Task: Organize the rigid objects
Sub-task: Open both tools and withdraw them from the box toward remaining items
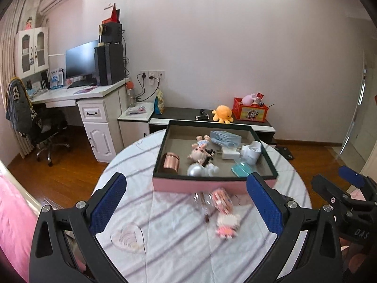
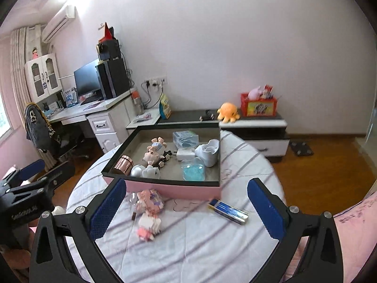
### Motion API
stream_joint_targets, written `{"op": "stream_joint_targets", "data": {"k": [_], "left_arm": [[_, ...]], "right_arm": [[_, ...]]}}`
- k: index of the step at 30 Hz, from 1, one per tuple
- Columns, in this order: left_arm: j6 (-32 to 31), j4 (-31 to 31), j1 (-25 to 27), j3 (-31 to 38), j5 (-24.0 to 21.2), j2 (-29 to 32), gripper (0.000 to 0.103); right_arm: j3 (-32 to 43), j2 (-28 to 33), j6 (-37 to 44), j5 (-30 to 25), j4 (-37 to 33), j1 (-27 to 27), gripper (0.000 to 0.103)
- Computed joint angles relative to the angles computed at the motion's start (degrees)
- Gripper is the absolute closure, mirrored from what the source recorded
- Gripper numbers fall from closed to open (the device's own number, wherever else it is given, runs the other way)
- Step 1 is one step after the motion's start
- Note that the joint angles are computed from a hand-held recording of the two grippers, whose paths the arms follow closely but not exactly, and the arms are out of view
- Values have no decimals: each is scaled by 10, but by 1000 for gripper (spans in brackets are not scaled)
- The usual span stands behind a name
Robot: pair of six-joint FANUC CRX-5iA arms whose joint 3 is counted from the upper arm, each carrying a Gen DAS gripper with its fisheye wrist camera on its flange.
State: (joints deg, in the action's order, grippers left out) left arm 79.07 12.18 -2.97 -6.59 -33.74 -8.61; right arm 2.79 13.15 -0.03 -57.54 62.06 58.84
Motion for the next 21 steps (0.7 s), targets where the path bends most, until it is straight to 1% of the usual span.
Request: {"op": "stream_joint_targets", "data": {"k": [3,6,10,13,16,21], "left_arm": [[21,-27,-5,-16,-3,-25,0],[21,-18,-2,-40,-8,-48,0],[36,-24,1,-60,-13,-71,0],[32,-22,4,-74,-14,-85,0],[34,-27,6,-79,-15,-90,0],[26,-10,18,-87,-20,-91,0]], "right_arm": [[-40,-23,-51,-21,44,24,0],[-63,-35,-70,-40,60,47,0],[-72,-40,-66,-45,48,61,0],[-73,-41,-63,-47,38,67,0],[-73,-41,-58,-47,29,69,0],[-66,-37,-51,-43,19,67,0]]}}
